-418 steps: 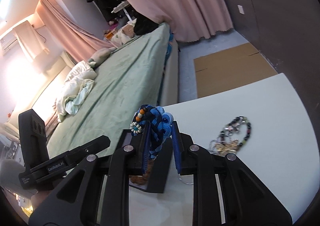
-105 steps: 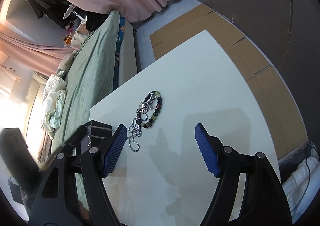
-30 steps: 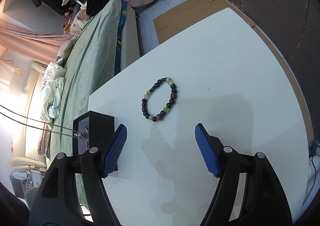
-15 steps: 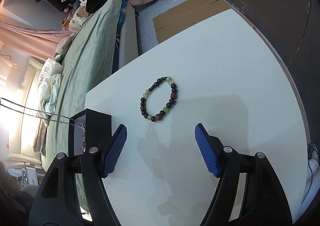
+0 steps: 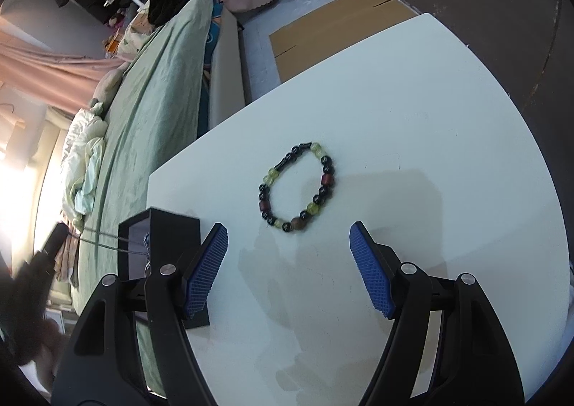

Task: Organize jewelry
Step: 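Lift the silver chain with the left gripper and lower it into the box, then grasp the dark-and-green bead bracelet with the right gripper and drop it into the box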

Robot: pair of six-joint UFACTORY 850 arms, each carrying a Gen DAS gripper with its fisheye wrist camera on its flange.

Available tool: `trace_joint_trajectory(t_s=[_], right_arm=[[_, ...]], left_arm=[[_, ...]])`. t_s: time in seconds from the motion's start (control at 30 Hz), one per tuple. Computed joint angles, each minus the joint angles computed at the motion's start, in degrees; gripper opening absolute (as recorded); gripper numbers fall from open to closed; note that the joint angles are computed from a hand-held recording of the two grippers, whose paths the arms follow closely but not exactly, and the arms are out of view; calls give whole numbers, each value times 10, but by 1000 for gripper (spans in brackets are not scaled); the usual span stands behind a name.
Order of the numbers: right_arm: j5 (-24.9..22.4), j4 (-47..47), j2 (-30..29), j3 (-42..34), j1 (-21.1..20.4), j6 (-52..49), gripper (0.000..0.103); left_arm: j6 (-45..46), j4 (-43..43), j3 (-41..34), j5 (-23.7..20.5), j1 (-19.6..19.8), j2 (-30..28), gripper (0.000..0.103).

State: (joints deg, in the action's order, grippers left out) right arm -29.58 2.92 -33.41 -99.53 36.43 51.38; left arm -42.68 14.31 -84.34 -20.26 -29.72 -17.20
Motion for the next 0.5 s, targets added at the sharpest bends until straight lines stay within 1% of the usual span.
trace_joint_trajectory(t_s=[0.07,0.1,0.13,0.17,0.2,0.23,0.3,0.37,0.4,0.43,0.47,0.5], right_arm=[[-3,-21,-4,-5,1,25,71],[-6,-30,-7,-8,1,36,71],[-7,-39,-10,-11,1,48,71],[-11,-52,-15,-16,1,62,71],[-14,-62,-18,-19,2,73,71],[-20,-79,-23,-25,4,89,71],[-35,-120,-34,-41,10,124,70],[-60,-158,-45,-59,17,148,67],[-81,-186,-56,-76,23,162,66],[-95,-205,-64,-87,27,171,65],[-126,-235,-79,-110,34,180,62],[-158,-258,-95,-136,41,181,59]], left_arm=[[69,-80,10,9,8,1,4],[77,-88,13,11,10,2,11],[71,-83,18,14,10,5,29],[71,-86,24,21,12,9,41],[78,-94,32,35,14,14,57],[77,-93,35,41,13,17,58],[89,-102,34,40,15,16,58],[97,-115,38,40,18,19,66],[94,-115,38,39,20,19,73],[93,-117,39,40,22,21,77],[92,-116,41,41,23,22,79],[83,-108,42,40,24,24,82]])
